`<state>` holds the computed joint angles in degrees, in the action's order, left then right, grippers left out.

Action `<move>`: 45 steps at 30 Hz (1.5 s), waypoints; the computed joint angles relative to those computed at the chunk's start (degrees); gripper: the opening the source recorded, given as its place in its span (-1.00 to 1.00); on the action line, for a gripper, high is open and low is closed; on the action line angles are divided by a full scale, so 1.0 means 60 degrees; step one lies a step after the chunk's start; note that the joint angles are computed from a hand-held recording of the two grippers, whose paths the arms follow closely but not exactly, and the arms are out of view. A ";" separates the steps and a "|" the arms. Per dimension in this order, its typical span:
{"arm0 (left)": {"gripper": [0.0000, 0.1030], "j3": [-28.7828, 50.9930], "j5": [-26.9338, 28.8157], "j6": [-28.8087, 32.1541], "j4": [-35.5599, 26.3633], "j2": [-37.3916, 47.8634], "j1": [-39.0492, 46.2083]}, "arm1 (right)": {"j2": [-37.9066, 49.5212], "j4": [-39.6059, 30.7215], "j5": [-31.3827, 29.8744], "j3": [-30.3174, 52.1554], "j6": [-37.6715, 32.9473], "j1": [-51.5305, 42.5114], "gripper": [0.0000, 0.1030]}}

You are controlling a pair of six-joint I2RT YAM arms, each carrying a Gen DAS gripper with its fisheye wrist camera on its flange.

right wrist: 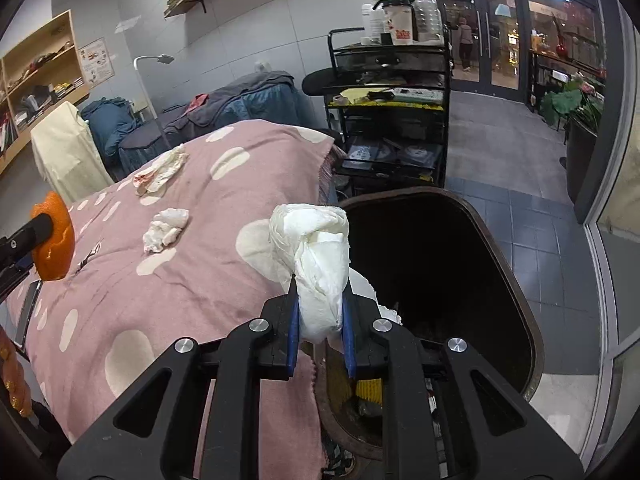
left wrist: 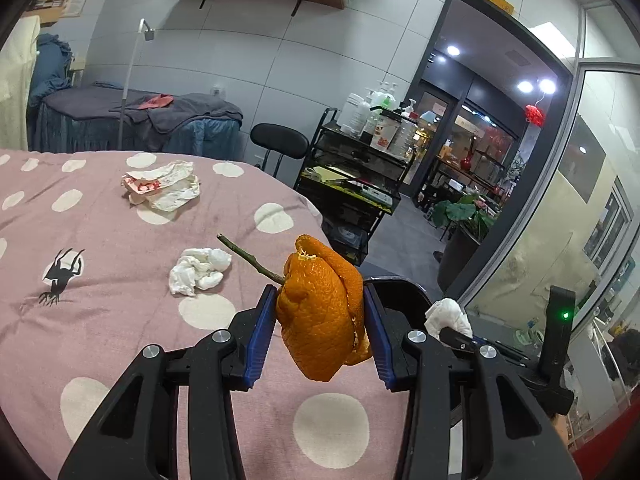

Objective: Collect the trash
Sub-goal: 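Carry the white tissue to the bin and open the right tool while the left tool carries the orange, then lower the orange into the bin and open the left tool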

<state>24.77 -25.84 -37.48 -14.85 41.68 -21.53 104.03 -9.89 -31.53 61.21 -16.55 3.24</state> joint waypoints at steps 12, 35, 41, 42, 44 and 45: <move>-0.18 0.0387 -0.0482 -0.0444 0.1013 0.1672 -0.1412 | 0.1823 0.0018 0.0585 0.0471 -0.0048 -0.0526 -0.65; -0.18 0.1648 0.0168 0.0360 0.2586 0.4656 -0.2258 | 0.1443 0.1544 0.0873 -0.0656 0.0241 -0.1150 0.25; -0.18 0.2247 0.0632 0.0758 0.2894 0.5802 -0.2271 | 0.0908 0.1927 0.1068 -0.0884 0.0400 -0.1362 0.45; -0.18 0.2364 0.0708 0.0821 0.2959 0.6053 -0.2293 | 0.0867 0.1909 0.1062 -0.0869 0.0411 -0.1435 0.45; -0.18 0.2535 0.0850 0.0901 0.3027 0.6392 -0.2303 | 0.0854 0.1929 0.1118 -0.0804 0.0450 -0.1561 0.47; -0.18 0.2667 0.0893 0.0981 0.3037 0.6642 -0.2312 | 0.0847 0.1961 0.1176 -0.0792 0.0454 -0.1618 0.49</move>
